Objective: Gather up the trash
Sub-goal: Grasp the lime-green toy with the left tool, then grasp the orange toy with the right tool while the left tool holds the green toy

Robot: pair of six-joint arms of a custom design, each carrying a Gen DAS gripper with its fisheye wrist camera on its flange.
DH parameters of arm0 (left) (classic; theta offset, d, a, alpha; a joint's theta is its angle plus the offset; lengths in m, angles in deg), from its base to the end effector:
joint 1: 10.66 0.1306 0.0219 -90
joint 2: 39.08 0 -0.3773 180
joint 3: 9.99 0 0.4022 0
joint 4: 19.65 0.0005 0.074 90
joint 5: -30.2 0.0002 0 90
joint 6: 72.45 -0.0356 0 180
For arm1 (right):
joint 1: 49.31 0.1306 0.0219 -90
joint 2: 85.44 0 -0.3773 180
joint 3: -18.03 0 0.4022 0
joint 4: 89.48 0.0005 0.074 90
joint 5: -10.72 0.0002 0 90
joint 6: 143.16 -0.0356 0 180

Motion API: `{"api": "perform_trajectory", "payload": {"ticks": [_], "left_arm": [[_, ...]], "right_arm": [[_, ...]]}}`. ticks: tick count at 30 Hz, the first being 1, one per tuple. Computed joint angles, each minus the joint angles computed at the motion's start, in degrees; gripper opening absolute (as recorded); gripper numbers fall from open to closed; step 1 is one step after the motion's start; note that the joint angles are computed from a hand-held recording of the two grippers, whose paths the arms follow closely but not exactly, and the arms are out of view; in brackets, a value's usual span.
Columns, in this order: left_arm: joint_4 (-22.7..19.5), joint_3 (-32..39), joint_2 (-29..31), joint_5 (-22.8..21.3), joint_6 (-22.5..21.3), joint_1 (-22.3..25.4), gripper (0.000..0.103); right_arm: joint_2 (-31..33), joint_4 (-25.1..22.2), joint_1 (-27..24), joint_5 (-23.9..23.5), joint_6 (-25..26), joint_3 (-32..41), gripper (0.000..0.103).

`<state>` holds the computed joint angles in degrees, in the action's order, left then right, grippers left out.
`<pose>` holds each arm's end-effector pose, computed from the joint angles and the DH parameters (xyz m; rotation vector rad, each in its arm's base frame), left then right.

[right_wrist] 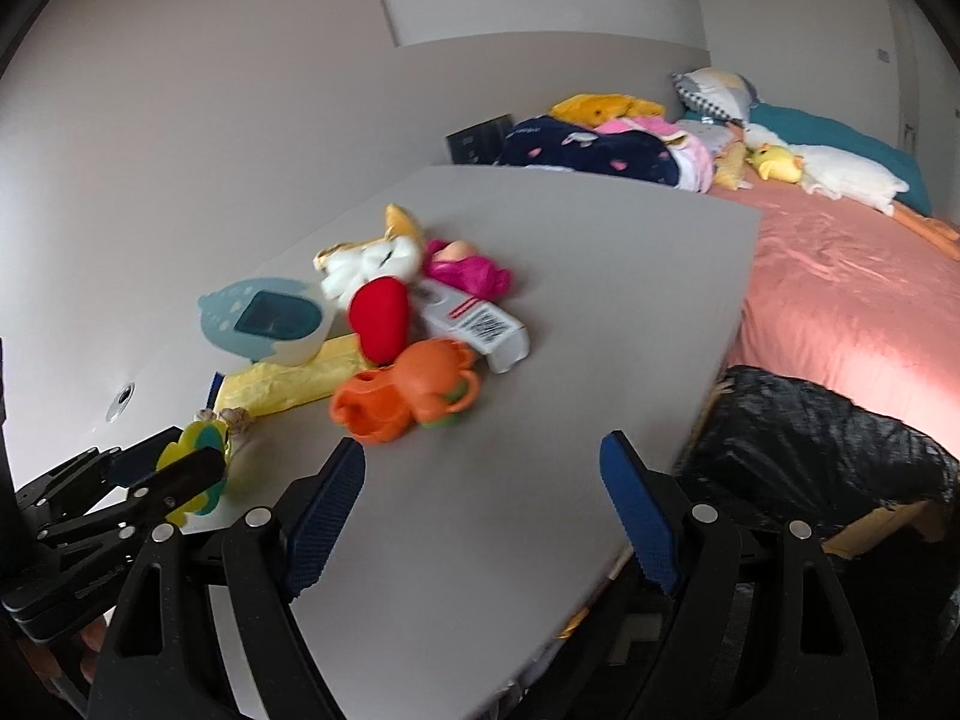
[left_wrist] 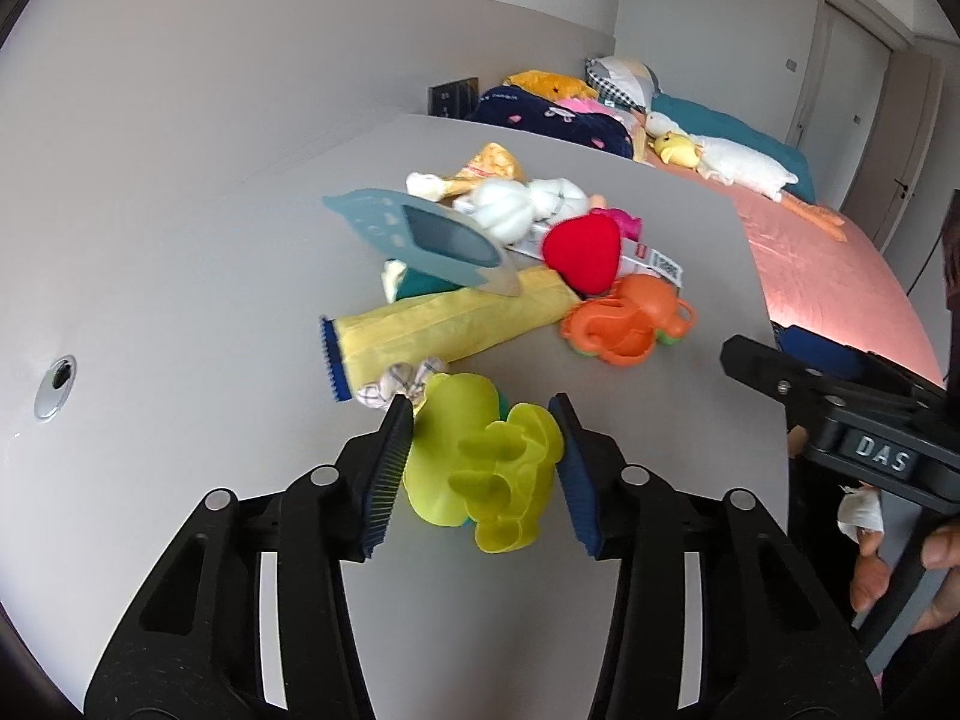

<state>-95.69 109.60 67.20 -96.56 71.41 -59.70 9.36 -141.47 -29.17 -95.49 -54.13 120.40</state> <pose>0.3867 -0.4137 0.4941 -0.2888 2.3460 0.0409 0.4937 0.1911 0.4837 -0.5323 2.3041 0.5122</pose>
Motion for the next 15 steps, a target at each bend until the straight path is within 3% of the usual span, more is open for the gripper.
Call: {"api": "perform_trajectory", "payload": {"ticks": [6,15], "left_arm": [[0.8,-3.9,-2.8,-0.8,0.5,0.4,0.045],[1.5,-8.4,-5.9,-0.3,4.2,1.4,0.053]], "right_arm": [[3.0,-2.2,1.5,-1.7,-1.7,3.1,0.081],[8.3,-4.7,2.3,-3.2,-7.1,8.3,0.080]]}}
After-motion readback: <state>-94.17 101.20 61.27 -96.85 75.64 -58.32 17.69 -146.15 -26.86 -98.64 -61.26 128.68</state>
